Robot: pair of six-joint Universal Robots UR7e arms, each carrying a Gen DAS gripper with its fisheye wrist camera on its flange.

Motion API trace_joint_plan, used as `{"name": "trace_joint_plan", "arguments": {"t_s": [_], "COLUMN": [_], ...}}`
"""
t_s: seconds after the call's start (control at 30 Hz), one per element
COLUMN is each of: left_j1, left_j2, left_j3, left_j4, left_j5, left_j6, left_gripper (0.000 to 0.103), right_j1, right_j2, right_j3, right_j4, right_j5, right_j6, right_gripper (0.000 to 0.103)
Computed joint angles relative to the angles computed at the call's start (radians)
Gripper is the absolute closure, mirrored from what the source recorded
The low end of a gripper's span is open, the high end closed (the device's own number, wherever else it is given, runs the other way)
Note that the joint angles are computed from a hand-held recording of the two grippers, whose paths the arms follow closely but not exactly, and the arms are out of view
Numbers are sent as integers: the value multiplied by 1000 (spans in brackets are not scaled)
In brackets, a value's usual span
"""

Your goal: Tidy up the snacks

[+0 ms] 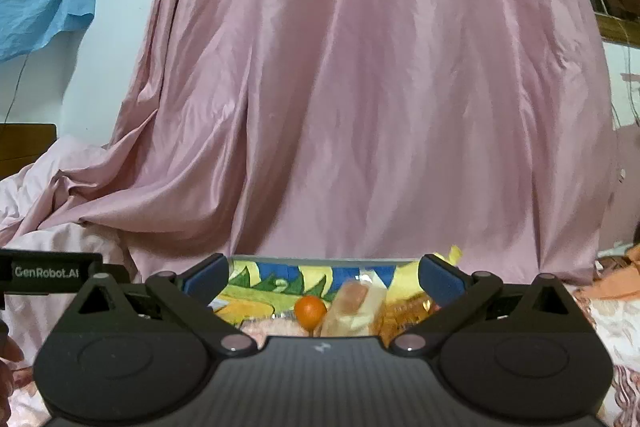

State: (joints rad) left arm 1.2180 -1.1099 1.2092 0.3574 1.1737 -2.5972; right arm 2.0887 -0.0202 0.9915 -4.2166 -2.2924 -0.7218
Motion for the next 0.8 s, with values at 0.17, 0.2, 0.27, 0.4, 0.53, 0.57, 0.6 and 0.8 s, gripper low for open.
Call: {"name": "trace_joint_plan", "arguments": {"t_s": [0.17,0.2,0.27,0.4,0.53,0.57,0.6,0.8], "left_j1": [11,14,20,36,53,56,60,83], "left_j2": [-43,-51,-67,-101,-128,-134,-141,-175], "left_j3": [51,60,76,110,136,142,149,180], "left_j4": [1,4,10,14,27,30,36,55], "left_j5": [10,11,14,27,42,44,49,78], "left_j6": [14,17,25,44,56,57,58,66], "left_gripper": [1,1,1,1,1,1,1,1], "right_j1": [18,21,26,38,53,57,61,88], "right_j2": [-16,-20,-30,-35,-32,-31,-28,-18], "right_j3": [61,75,107,142,156,160,161,198], "right_j4": [-15,-15,-20,-26,-30,-31,-34,-27], "right_j5": [-35,-40,-41,-69,-103,-109,-117,-150], "right_j6": [40,57,100,129,145,148,146,176], "right_gripper": [0,0,0,0,0,0,0,0]}}
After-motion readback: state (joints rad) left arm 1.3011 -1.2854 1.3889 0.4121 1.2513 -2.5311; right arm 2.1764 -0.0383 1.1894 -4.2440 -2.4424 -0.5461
